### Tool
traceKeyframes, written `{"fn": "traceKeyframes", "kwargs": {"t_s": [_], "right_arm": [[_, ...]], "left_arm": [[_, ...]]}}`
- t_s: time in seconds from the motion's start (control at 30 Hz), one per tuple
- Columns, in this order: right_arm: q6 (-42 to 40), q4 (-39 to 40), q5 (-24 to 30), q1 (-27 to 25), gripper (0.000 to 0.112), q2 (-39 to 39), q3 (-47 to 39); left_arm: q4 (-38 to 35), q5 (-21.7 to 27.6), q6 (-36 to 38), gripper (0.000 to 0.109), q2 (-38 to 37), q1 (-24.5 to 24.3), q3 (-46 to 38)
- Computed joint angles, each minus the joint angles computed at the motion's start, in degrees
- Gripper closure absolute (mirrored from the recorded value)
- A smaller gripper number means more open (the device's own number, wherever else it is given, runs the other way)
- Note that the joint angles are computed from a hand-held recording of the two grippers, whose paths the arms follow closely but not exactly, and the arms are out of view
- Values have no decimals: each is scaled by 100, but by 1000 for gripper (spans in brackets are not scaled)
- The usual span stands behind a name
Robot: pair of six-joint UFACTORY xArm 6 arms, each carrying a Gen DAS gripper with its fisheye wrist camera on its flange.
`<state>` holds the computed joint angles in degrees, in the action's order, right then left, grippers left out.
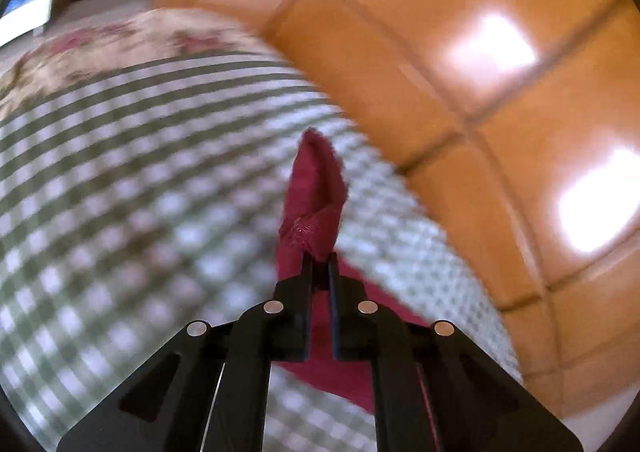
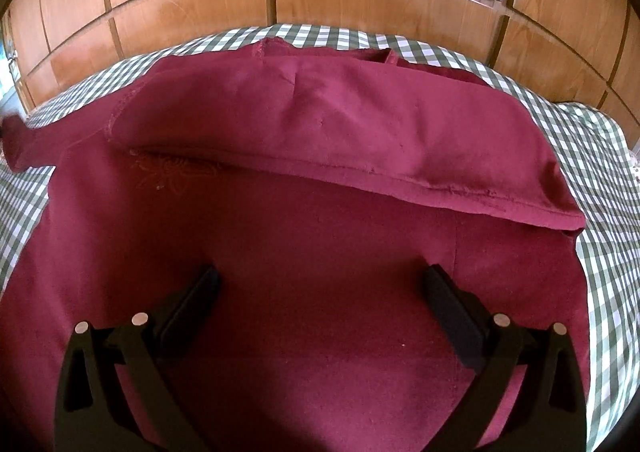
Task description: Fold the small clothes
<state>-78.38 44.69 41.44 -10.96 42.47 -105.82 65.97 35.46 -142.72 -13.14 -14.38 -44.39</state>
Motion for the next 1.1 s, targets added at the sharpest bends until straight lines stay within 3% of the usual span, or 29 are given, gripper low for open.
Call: {"fn": "traceKeyframes", "kwargs": {"t_s": [0.07,0.27,0.4,0.57,0.6,0.67,0.73,0.77,0.9,0.97,1.03,1.1], "right_arm": [[-1,6,9,-4,11,4,-8],[17,21,69,-21,11,20,-46],[24,29,98,-31,11,28,-65],[35,50,142,-45,11,40,-90],[38,52,146,-47,11,44,-94],[49,54,166,-51,11,52,-108],[66,64,187,-56,11,59,-121],[72,69,195,-57,11,60,-125],[175,-7,221,-46,11,75,-165],[406,-214,387,-52,13,111,-315],[824,-314,1070,-157,35,240,-782],[1540,-6,2269,-334,39,492,-1515]], "left_arm": [[124,133,227,103,370,-320,-570],[319,-252,905,103,1736,-928,-2238],[-124,-721,1754,103,2982,-1252,-3571],[-1396,-1018,3382,103,4379,-1612,-5058],[-1912,-1010,3954,101,4694,-1704,-5391],[-2380,-1042,4416,79,4916,-1793,-5564],[-2104,-1216,4004,64,4833,-1826,-5334],[-1786,-1247,3585,61,4686,-1837,-5106],[-892,-1077,2358,61,3952,-1979,-4118],[-735,-824,2176,61,3733,-2065,-3864],[-741,-495,2159,61,3554,-2209,-3630],[-766,-406,2182,61,3504,-2242,-3534]]}}
